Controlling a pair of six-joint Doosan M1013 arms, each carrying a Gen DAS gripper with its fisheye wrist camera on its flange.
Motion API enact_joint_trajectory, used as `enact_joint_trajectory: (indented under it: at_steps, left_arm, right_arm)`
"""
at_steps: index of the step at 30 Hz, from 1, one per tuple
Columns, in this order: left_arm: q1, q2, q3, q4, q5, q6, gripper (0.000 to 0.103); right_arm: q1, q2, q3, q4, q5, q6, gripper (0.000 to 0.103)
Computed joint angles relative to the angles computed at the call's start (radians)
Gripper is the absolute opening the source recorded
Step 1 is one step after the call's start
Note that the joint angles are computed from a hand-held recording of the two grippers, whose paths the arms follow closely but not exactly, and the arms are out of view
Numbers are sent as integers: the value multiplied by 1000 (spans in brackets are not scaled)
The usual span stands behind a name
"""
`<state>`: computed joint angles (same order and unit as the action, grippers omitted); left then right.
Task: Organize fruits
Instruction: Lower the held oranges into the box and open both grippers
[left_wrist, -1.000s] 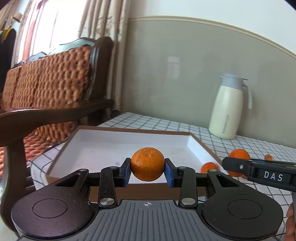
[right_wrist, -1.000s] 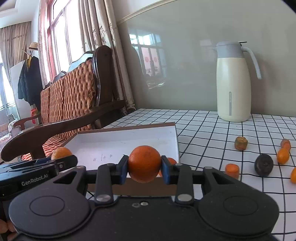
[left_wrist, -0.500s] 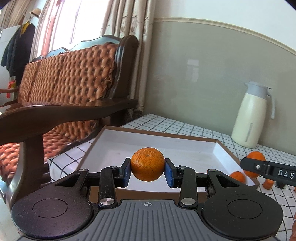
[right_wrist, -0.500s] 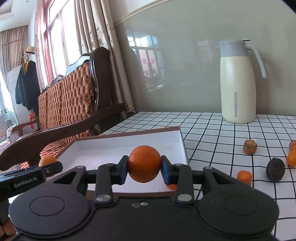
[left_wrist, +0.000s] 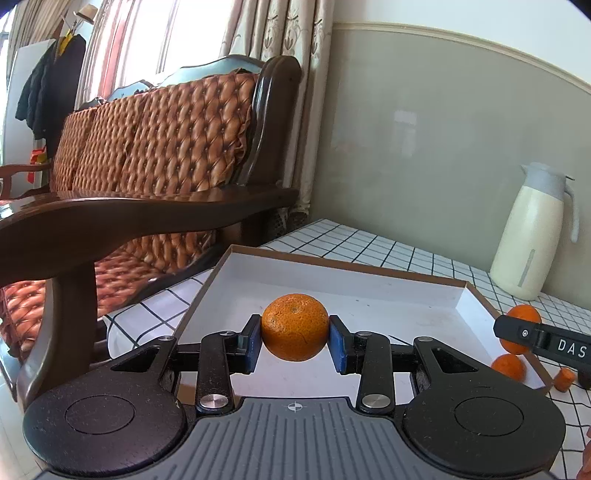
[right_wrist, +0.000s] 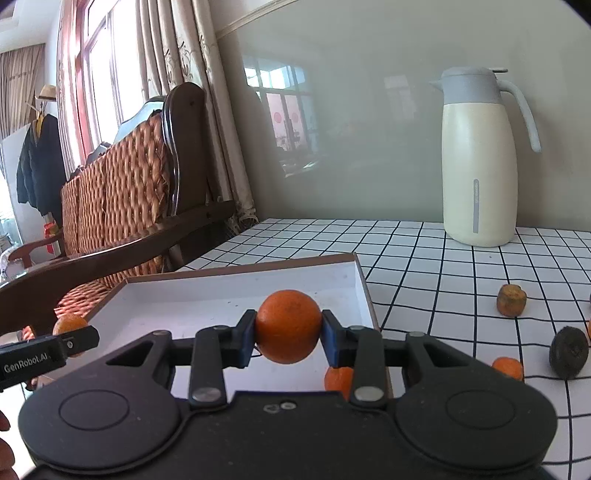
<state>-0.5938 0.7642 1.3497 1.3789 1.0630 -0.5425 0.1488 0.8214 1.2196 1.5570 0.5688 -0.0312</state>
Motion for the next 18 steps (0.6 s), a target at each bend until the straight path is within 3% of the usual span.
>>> enact_joint_trajectory:
  at_steps: [6, 8, 9, 10, 11, 13, 16, 18]
  left_arm:
    - [17, 17, -30, -24, 6, 17, 38]
    - [24, 29, -51, -50, 17, 46, 39]
    - [27, 34, -64, -75, 23, 71, 44]
    - [29, 33, -68, -93, 21, 74, 71]
    - [26, 33, -71, -91, 36, 59, 101]
    - [7, 41, -70, -6, 116, 9, 103]
    - [-5, 36, -59, 62, 137, -4, 103]
    - [-13, 35, -50, 95, 154, -26, 103]
  right_arm:
    - [12, 18, -30, -39, -38, 35, 29]
    - [21, 18, -28, -37, -90, 5, 43]
    - [22, 15, -21, -7, -105, -20, 66]
    - [18, 9, -8, 75, -92, -81, 76]
    - [14, 2, 8, 167, -82, -159, 77]
    - [8, -8, 29, 282, -53, -275, 82]
    - [-8, -16, 46, 351, 13, -288, 98]
    - [-16, -21, 57, 382, 43, -302, 97]
